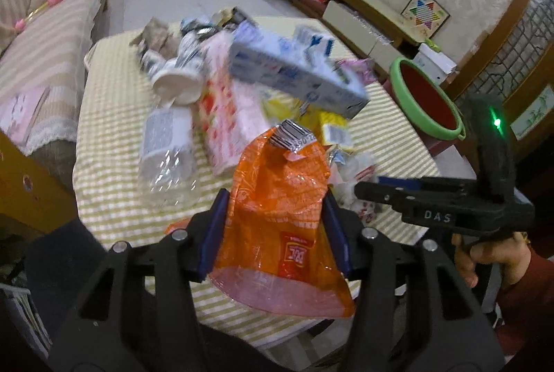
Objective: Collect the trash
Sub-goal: 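Grasp the orange snack bag with the left tool while the right tool grasps crumpled paper, then carry both items to the green-rimmed bucket and open both tools to drop them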
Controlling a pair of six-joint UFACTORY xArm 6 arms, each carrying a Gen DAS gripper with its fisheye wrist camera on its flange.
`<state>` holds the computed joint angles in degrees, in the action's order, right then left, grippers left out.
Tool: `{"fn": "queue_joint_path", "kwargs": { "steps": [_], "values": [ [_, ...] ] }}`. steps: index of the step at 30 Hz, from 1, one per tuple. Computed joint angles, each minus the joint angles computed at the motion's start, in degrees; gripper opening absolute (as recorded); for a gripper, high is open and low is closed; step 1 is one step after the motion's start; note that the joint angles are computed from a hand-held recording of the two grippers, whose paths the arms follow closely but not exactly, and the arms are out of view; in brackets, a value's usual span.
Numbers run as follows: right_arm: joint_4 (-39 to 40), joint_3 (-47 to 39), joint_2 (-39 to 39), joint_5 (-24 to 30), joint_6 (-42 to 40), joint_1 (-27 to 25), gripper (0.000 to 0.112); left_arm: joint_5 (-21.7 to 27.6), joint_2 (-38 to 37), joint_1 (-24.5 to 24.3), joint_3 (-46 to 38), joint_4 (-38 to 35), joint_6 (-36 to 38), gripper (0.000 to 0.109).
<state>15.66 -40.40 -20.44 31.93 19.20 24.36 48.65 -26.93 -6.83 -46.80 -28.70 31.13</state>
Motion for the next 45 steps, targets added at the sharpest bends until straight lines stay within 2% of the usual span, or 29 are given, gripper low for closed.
{"fn": "queue_joint_path", "kwargs": {
  "steps": [2, 3, 7, 10, 11, 13, 14, 15, 18, 20, 26, 28, 29, 32, 37, 41, 43, 45],
  "values": [
    [-0.69, 1.13, -2.73, 0.26, 0.66, -0.96, 0.014, 0.29, 0.13, -1.13, -1.53, -1.21, 0.73, 0.051],
    [-0.77, 2.3, -4.93, -0.04, 1.21, -1.74, 0.0, 0.3, 0.57, -1.26, -2.1, -2.06, 1.74, 0.051],
    [-2.22, 6.22, -12.49, 0.03, 3.25, -5.65, 0.0, -1.55, 2.42, -5.39, -5.19, -4.87, 4.01, 0.051],
    [-0.76, 7.35, -14.71, 0.48, 2.2, -8.69, 0.0, -3.44, 5.8, -8.07, -8.33, -6.79, 3.77, 0.051],
    [-0.33, 7.51, -15.12, 0.76, 1.99, -9.34, 0.005, -3.52, 6.21, -8.18, -8.5, -7.57, 3.94, 0.051],
    [0.01, 7.13, -14.46, 2.04, 1.49, -9.78, 0.023, -3.96, 7.85, -8.95, -9.75, -8.1, 2.78, 0.051],
    [-1.54, 6.61, -13.14, 1.5, 2.76, -9.14, 0.048, -4.52, 8.02, -9.21, -9.76, -7.58, 2.03, 0.051],
    [-2.69, 6.34, -11.68, 0.23, 3.74, -7.69, 0.059, -4.87, 8.01, -9.11, -9.53, -7.5, 1.9, 0.051],
    [2.58, 5.12, -8.32, -1.22, -0.33, -4.77, 0.061, -6.52, 7.31, -8.53, -8.85, -6.5, -0.17, 0.051],
    [8.97, 4.06, -5.11, -3.1, -5.02, -2.08, 0.062, -7.41, 6.72, -7.85, -8.42, -5.45, -1.52, 0.051],
    [13.63, -0.89, 3.95, -4.25, -9.75, 2.29, 0.063, -8.75, 6.89, -5.3, -8.7, -3.5, -3.82, 0.052],
    [15.02, -1.62, 5.73, -4.82, -11.6, 2.97, 0.047, -8.77, 6.76, -4.86, -8.69, -3.31, -4.1, 0.052],
    [15.2, -1.76, 6.2, -4.64, -11.74, 3.03, 0.024, -8.79, 6.73, -4.78, -8.62, -3.15, -4.18, 0.052],
    [18.15, -0.06, 4.57, -5.83, -13.53, 2.8, 0.02, -8.8, 6.88, -4.82, -8.5, -3.28, -4.1, 0.052],
    [10.83, 5.02, -4.99, -5.08, -6.52, -0.89, 0.017, -8.1, 9.01, -6.72, -10.33, -4.91, -3.73, 0.052],
    [-3.53, 8.49, -13.79, -3.73, 4.16, -8.76, 0.017, -8.26, 13.13, -11.54, -14.96, -7.92, -0.72, 0.053],
    [-12.39, 9.34, -17.7, -2.92, 9.53, -15.39, 0.018, -8.55, 15.85, -14.29, -17.92, -9.01, -0.07, 0.053],
    [-17.28, 9.86, -19.55, -2.89, 12.5, -20.88, 0.018, -8.15, 20.97, -17.58, -23.36, -10.66, 0.05, 0.053]
  ]
}}
